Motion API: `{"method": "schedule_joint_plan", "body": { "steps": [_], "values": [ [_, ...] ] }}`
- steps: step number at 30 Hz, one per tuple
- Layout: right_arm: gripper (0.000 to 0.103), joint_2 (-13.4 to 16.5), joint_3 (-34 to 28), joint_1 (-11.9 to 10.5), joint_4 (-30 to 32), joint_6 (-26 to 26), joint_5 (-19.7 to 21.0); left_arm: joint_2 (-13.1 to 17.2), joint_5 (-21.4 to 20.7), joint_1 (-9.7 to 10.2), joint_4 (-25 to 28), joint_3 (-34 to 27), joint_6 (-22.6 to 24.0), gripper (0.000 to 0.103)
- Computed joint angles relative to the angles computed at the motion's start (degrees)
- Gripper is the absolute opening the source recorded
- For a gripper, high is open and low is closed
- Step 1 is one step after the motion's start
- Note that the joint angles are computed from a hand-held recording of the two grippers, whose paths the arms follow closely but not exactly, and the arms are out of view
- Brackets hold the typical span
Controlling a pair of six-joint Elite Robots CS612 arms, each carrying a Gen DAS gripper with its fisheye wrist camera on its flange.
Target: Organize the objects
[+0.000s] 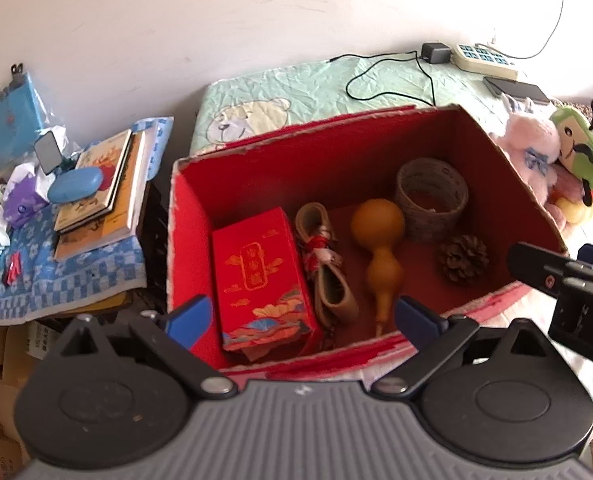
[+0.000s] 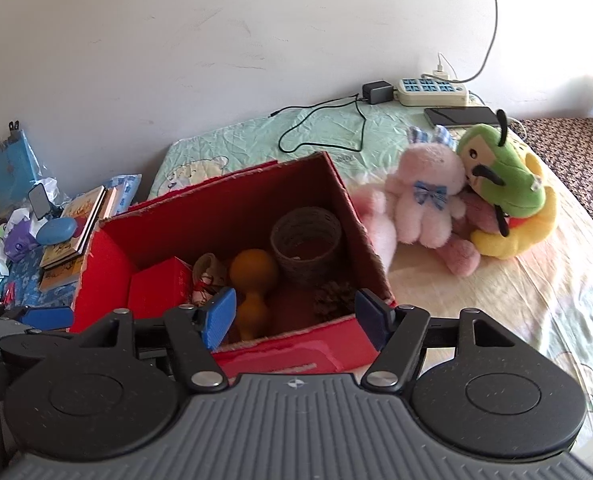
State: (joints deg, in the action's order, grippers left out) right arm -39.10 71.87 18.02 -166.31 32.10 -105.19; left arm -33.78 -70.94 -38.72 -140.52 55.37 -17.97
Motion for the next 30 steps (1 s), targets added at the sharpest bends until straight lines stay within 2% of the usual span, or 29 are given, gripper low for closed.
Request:
{"method": "schedule_joint_plan", "body": {
  "steps": [8,12,16,23,30],
  "values": [
    [0.069,1.50,-2.26,0.03,-0.25,-0.62,-0.89,1.12,0.93,0.58,1.86,-2.23,-0.60,0.099],
    [0.069,2.07,-3.20,-0.30,0.73,-0.68,0.12,1.69,1.62,0.69,3.00,-3.15,-0.88,0.099],
    [0.069,2.58,-3.94,-0.62,1.08,-3.26,1.42,2.26,1.75,0.82,3.35,-3.82,-1.35,0.099],
    [0.068,2.88,-3.96,-1.45,0.59,-4.59,4.09,3.27,0.71,0.95,4.35,-5.31,-1.23,0.099],
    [0.064,3.25,-4.30,-1.97,0.84,-3.70,5.19,4.24,0.03,0.99,5.10,-6.83,0.32,0.099]
  ]
}}
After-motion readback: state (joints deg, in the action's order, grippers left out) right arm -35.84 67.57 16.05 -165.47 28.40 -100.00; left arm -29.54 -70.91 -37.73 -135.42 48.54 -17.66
